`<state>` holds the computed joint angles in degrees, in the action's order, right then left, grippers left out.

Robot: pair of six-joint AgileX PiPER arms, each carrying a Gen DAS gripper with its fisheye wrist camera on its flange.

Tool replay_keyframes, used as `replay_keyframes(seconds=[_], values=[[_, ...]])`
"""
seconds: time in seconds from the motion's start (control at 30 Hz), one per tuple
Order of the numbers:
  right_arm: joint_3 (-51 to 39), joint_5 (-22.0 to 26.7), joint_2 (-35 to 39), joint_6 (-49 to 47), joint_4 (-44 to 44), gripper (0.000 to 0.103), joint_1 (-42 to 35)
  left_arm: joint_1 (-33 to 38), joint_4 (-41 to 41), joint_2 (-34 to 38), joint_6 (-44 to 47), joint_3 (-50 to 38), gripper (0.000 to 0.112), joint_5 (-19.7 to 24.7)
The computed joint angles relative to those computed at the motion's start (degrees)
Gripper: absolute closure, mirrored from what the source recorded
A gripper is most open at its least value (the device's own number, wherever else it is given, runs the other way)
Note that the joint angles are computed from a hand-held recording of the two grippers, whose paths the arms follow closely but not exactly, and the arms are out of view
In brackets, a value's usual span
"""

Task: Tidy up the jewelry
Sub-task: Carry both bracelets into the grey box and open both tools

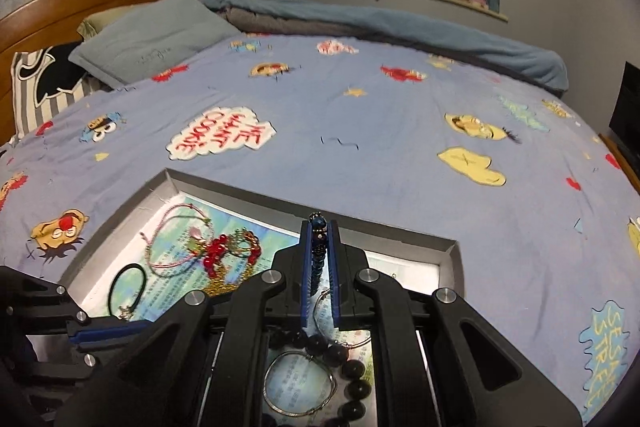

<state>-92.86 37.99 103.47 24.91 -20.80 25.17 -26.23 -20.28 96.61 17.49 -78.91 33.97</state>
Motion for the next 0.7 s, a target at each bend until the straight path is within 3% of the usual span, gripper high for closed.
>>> replay_keyframes(seconds=[0.33,0.5,0.6,0.7], values=[[-8.48,9.3,5.92,-6.62,6.3,0.096,-1.08,-0.05,6.1,2.9,-5.22,-1.78,0.106,0.85],[-7.39,9.53,5.03,-5.09,5.37,0.096,-0.86,0.03,8.08,2.6,-7.39,-1.57,0.105,0.38],[-6.25,9.16,4.03,-3.97,5.16,0.086,-1.09,-0.22,9.91,1.68,-9.37,-0.85,0.094,-0.58],[-4.86,8.77,2.75,-3.25,4.77,0.083,-1.21,-0.3,9.69,0.95,-9.65,-0.72,0.093,-0.47]])
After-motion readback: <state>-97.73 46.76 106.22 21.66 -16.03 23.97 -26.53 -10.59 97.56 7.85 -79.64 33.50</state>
